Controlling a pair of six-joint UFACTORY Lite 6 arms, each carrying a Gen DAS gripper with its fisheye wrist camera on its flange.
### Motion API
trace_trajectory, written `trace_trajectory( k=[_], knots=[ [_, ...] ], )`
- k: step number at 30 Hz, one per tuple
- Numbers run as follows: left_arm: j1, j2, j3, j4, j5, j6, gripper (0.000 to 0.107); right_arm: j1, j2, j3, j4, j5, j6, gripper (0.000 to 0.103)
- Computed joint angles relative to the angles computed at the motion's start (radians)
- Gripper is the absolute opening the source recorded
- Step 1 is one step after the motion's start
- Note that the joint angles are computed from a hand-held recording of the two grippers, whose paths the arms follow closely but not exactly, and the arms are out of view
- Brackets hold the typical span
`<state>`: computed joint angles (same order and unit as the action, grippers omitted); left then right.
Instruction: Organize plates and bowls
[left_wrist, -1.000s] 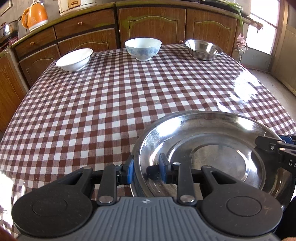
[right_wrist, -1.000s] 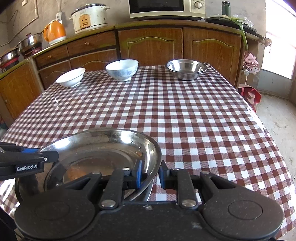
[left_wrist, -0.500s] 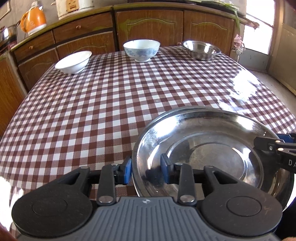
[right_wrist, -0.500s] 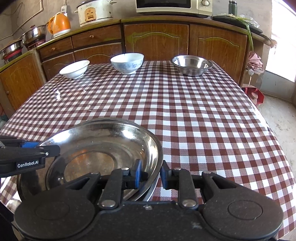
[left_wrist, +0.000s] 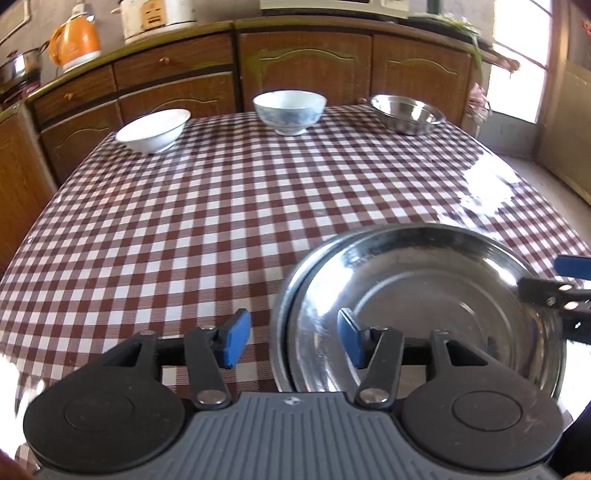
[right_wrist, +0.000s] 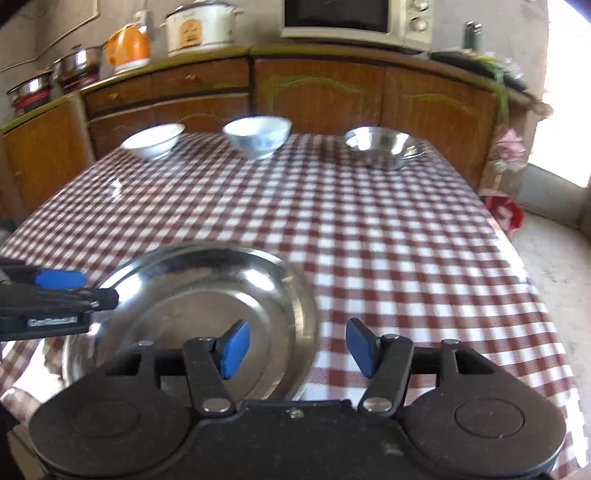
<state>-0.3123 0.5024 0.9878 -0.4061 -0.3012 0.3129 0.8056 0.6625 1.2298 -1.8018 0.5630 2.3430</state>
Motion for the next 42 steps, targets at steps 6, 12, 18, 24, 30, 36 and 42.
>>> trace_trajectory(
  k=[6, 12, 18, 24, 30, 36, 42],
  knots=[
    [0.008, 0.003, 0.010, 0.003, 0.001, -0.017, 0.063, -0.011, 0.004, -0.001, 0.113, 0.074, -0.022, 0.070],
    [0.017, 0.005, 0.012, 0.013, 0.004, -0.029, 0.064, -0.011, 0.046, 0.034, 0.085, 0.050, -0.009, 0.069],
    [0.020, 0.002, 0.008, 0.054, 0.007, -0.074, 0.065, -0.010, 0.013, 0.007, 0.123, 0.126, -0.016, 0.069],
    [0.020, 0.006, 0.010, 0.047, 0.009, -0.063, 0.066, -0.026, 0.074, 0.061, 0.124, 0.051, -0.054, 0.069],
    [0.033, 0.006, 0.014, 0.068, 0.024, -0.093, 0.067, -0.044, -0.008, -0.026, -0.037, 0.000, 0.144, 0.069],
    [0.042, 0.030, 0.036, 0.119, 0.056, -0.148, 0.069, -0.112, -0.066, -0.121, -0.389, -0.130, 0.503, 0.069],
    [0.065, 0.110, 0.110, 0.145, 0.107, -0.187, 0.068, -0.155, -0.013, -0.096, -0.543, -0.195, 0.670, 0.069]
  ],
)
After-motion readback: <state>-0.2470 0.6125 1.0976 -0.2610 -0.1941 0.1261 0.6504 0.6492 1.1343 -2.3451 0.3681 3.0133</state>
